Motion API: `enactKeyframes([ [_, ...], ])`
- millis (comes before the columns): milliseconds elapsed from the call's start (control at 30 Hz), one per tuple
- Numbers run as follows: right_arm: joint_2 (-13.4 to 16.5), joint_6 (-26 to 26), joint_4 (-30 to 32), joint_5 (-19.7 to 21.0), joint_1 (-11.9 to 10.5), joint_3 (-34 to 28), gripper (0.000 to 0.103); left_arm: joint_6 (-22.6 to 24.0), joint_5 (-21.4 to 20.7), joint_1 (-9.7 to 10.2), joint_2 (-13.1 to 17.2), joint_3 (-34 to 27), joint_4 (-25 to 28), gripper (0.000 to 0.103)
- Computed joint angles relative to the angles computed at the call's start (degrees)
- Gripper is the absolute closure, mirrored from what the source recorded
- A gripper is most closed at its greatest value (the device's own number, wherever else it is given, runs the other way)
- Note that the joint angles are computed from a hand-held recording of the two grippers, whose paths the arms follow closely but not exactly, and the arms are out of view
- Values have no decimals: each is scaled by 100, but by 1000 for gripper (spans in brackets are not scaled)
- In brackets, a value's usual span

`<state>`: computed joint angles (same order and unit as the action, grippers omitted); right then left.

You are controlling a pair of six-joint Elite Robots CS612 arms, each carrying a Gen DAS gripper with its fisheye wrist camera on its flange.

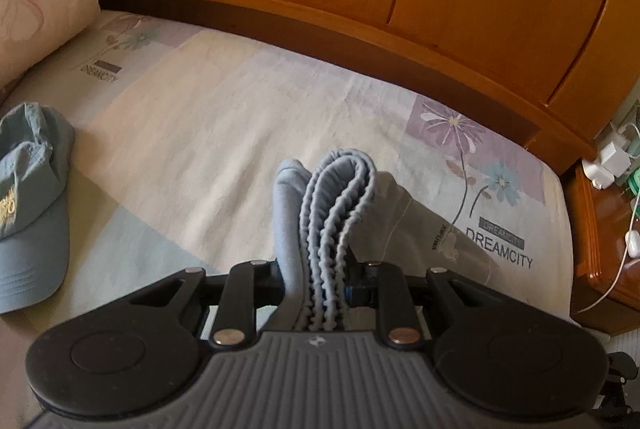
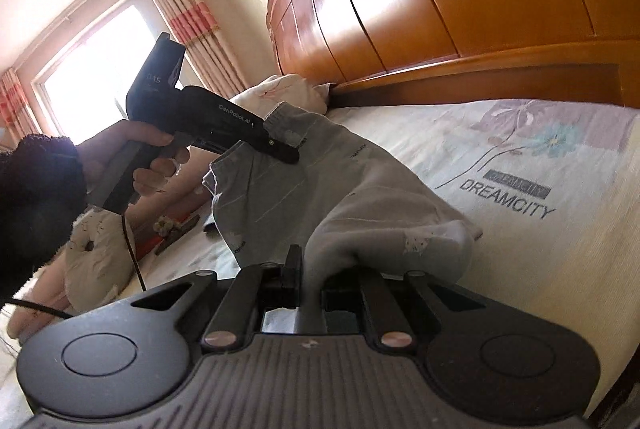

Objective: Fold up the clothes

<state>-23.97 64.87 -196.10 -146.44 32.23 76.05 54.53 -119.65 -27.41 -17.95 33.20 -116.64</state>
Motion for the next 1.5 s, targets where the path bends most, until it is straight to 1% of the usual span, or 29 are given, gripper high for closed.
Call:
enactKeyframes([
  [167, -18, 279, 204, 75, -1, 52, 93, -139, 167, -29, 169, -138, -52, 81],
  [200, -19, 330, 226, 92, -2, 63, 93, -195, 185, -30, 205, -192, -39, 76],
  [267, -10, 376, 156, 111, -3, 86, 93, -362, 204, -23, 277, -330, 9, 73],
  [333, -4, 399, 77, 128, -5, 105, 93, -545, 168, -2, 319, -416, -91, 68],
  [433, -1, 419, 23, 162, -3, 116, 93, -955, 187, 31, 304, -377, -673, 66],
  [500, -3, 439, -6, 223, -8, 128, 91, -1206, 218, 50, 237, -246, -1041, 64],
  [533, 0, 444, -36, 255, -10, 131, 90, -1243, 193, 62, 167, -125, -1140, 62],
  [567, 1, 456, -72, 298, -19, 143, 87, -1157, 123, 78, 91, 0, -1111, 58],
  [600, -1, 494, -128, 360, -37, 169, 82, -965, 16, 96, -19, 209, -1059, 58],
  [633, 3, 549, -193, 400, -39, 182, 80, -739, -97, 115, -136, 439, -1001, 57],
  [667, 10, 593, -284, 455, -41, 198, 71, -506, -204, 133, -245, 652, -925, 56],
  [700, 18, 627, -438, 547, -44, 226, 59, -256, -291, 149, -369, 920, -864, 56],
  [767, 44, 836, -793, 693, -40, 294, 43, 197, -426, 176, -581, 1411, -736, 55],
  [833, 79, 1165, -1141, 791, -37, 363, 35, 512, -525, 198, -704, 1760, -604, 55],
  [867, 98, 1351, -1307, 831, -37, 396, 28, 657, -560, 207, -743, 1902, -534, 54],
  [900, 117, 1572, -1461, 865, -40, 432, 23, 734, -540, 206, -765, 2002, -469, 54],
  [933, 136, 1869, -1594, 882, -50, 472, 22, 781, -436, 199, -765, 2049, -354, 54],
  [967, 172, 2154, -1758, 879, -59, 488, 22, 800, -360, 200, -767, 2113, -374, 55],
  [1033, 263, 2721, -2104, 812, -73, 480, 20, 945, -465, 237, -780, 2246, -591, 55],
  [1067, 315, 2965, -2255, 705, -74, 452, 20, 976, -465, 241, -773, 2225, -567, 55],
  [1133, 379, 3493, -2330, 389, -66, 401, 20, 914, -433, 235, -737, 2107, -411, 55],
  [1167, 393, 3818, -2272, 208, -62, 385, 20, 904, -430, 233, -722, 2064, -359, 55],
  [1200, 386, 4264, -2120, 27, -58, 377, 20, 899, -432, 231, -710, 2032, -325, 55],
  [1300, 287, 5657, -1227, -490, -29, 386, 21, 909, -460, 235, -710, 2047, -344, 55],
  [1333, 247, 6008, -864, -643, -17, 385, 21, 919, -488, 246, -715, 2065, -349, 55],
  [1367, 191, 6289, -456, -750, -12, 404, 25, 910, -523, 258, -701, 2048, -325, 55],
  [1433, 21, 6363, 501, -764, -27, 495, 41, 875, -597, 281, -651, 1965, -226, 55],
  [1467, -84, 6346, 1082, -692, -45, 548, 62, 857, -616, 281, -638, 1944, -192, 54],
  [1500, -147, 6266, 1424, -594, -65, 579, 79, 844, -626, 283, -629, 1926, -163, 54],
])
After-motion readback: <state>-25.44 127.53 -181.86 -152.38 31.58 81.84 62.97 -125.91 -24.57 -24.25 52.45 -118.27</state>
